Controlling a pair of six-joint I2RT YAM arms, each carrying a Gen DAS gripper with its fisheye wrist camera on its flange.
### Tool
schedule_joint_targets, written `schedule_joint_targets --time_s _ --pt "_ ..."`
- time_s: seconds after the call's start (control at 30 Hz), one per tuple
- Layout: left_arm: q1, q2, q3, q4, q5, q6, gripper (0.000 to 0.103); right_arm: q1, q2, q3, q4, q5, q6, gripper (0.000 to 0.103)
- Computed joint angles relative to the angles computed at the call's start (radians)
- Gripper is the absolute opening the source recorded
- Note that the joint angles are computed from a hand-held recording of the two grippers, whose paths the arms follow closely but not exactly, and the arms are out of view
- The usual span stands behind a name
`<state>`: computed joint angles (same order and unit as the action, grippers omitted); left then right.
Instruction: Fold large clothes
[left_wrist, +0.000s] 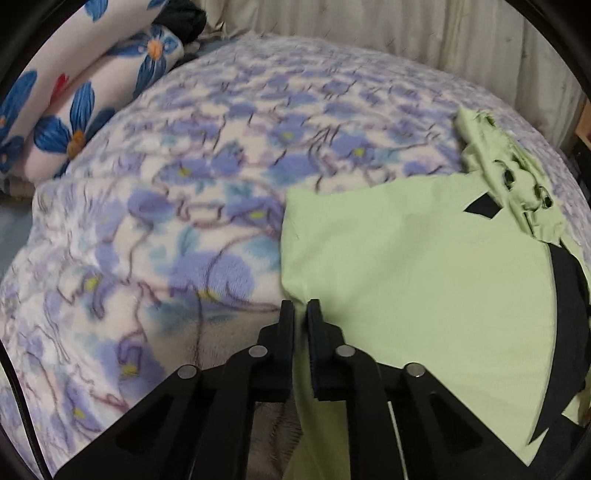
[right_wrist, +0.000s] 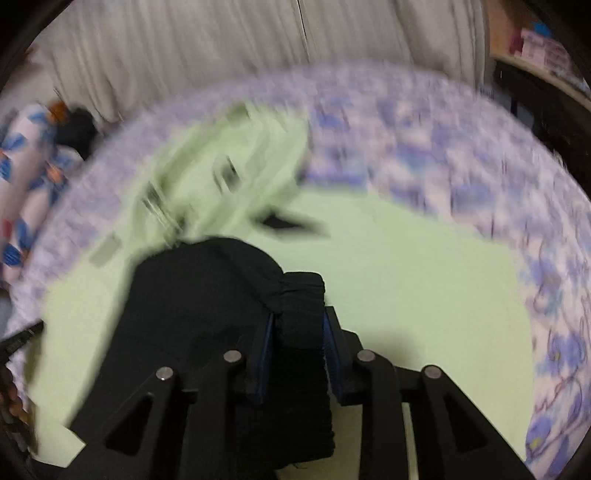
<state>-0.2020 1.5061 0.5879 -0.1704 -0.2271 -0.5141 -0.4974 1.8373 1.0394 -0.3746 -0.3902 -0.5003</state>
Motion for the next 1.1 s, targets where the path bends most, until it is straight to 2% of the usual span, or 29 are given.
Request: schedule_joint_targets --time_s 0.07,0.13,0.23,0.37,0.43,0.53,0.67,0.73,0.83,0.9,0.97,1.03,1.1 --pt "-0.005 -0.035 -0.006 -0.026 -0.023 -0.006 0.017 -0.032 -0.017 0.002 -0.023 -0.034 0.010 0.031" --pt "-0.033 -0.066 0.009 -0.080 -0.080 -0.027 0.031 -0.066 -0.080 -0.027 -0.017 -0.061 0.021 0.040" --pt "-0.110 -0.153 0.027 -0.154 -0.143 -0.063 0.035 -0.090 -0.176 -0.065 -0.043 -0.142 0.006 0.040" --pt "-0.241 -0.181 0.087 -0.233 -0.159 -0.155 0.042 -0.021 -0.305 -0.147 -0.105 -0.219 -0.021 0.040" --pt "-0.325 -0.162 0.104 -0.225 -0.138 -0.236 0.042 0.061 -0.360 -0.209 -0.111 -0.218 -0.020 0.040" --pt "-0.429 -0.087 0.122 -0.201 -0.142 -0.344 0.042 0.192 -0.406 -0.311 -0.027 -0.170 0.018 0.040" --pt "-0.486 0.094 0.135 -0.147 -0.145 -0.417 0.042 0.265 -0.349 -0.378 0.073 -0.089 0.039 0.040" --pt "-0.510 0.109 0.113 -0.113 -0.192 -0.400 0.042 0.238 -0.317 -0.377 0.102 -0.048 0.020 0.040" --pt "-0.515 0.088 0.100 -0.163 -0.246 -0.366 0.044 0.109 -0.270 -0.332 0.091 -0.057 -0.057 0.040" --pt "-0.494 0.055 0.065 -0.158 -0.243 -0.347 0.044 -0.012 -0.204 -0.257 0.026 -0.097 -0.135 0.039" --pt "-0.454 0.002 0.016 -0.136 -0.214 -0.308 0.044 -0.108 -0.146 -0.180 -0.065 -0.155 -0.212 0.031" --pt "-0.431 -0.038 -0.013 -0.138 -0.204 -0.296 0.044 -0.175 -0.126 -0.127 -0.159 -0.204 -0.272 0.029" --pt "-0.425 -0.066 -0.027 -0.151 -0.201 -0.300 0.044 -0.207 -0.152 -0.130 -0.190 -0.226 -0.301 0.030"
